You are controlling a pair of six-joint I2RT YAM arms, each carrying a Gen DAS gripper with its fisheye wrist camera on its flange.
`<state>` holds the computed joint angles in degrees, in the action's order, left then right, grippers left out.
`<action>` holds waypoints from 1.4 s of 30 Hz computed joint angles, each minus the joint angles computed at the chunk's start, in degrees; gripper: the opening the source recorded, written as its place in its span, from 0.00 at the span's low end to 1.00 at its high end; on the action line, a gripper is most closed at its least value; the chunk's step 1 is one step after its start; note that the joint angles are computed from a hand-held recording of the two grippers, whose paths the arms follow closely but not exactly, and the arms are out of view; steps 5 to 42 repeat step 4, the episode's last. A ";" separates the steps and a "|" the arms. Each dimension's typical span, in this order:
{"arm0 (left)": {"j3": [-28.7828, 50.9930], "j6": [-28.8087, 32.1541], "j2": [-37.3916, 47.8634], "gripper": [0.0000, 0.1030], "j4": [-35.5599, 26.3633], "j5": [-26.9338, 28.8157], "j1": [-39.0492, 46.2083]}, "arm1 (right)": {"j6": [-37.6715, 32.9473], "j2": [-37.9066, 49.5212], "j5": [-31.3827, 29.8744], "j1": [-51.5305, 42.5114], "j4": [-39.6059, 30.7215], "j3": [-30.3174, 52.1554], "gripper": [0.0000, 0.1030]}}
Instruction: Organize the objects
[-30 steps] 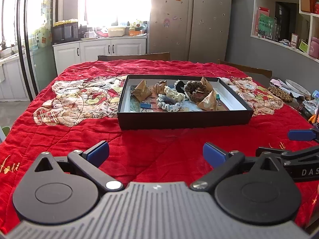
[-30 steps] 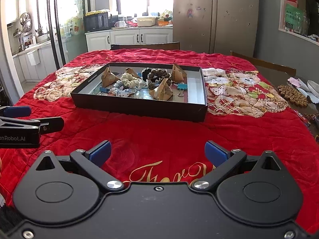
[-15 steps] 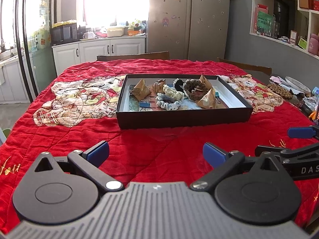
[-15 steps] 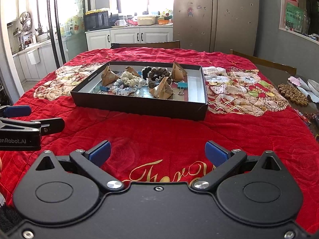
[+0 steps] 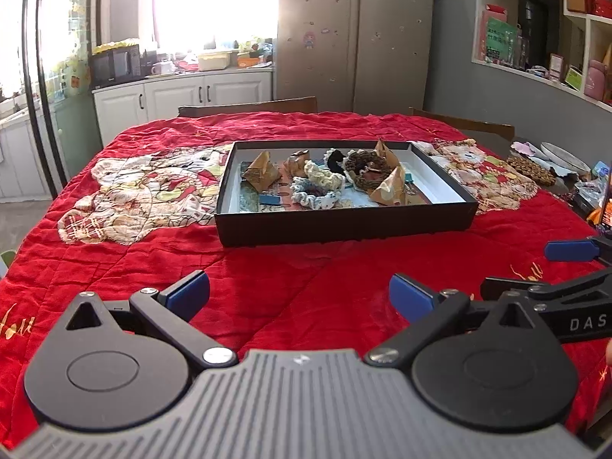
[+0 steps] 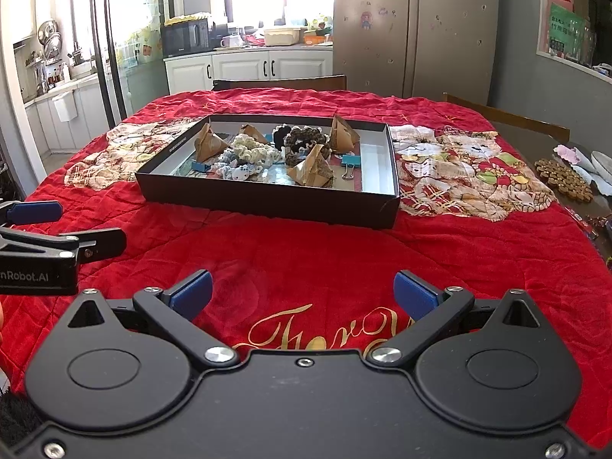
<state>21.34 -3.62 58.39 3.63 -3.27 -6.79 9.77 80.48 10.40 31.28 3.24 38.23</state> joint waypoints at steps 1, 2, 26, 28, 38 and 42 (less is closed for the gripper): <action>-0.07 0.21 -0.05 1.00 0.12 0.06 -0.14 | -0.02 0.03 -0.01 0.00 -0.02 0.01 0.98; -0.13 0.46 -0.06 1.00 0.28 0.09 -0.29 | -0.08 0.10 -0.11 -0.09 -0.01 0.03 0.99; -0.20 0.88 0.06 1.00 0.54 0.42 -0.52 | -0.16 0.29 -0.29 -0.17 0.06 0.00 0.99; -0.20 0.88 0.06 1.00 0.54 0.42 -0.52 | -0.16 0.29 -0.29 -0.17 0.06 0.00 0.99; -0.20 0.88 0.06 1.00 0.54 0.42 -0.52 | -0.16 0.29 -0.29 -0.17 0.06 0.00 0.99; -0.20 0.88 0.06 1.00 0.54 0.42 -0.52 | -0.16 0.29 -0.29 -0.17 0.06 0.00 0.99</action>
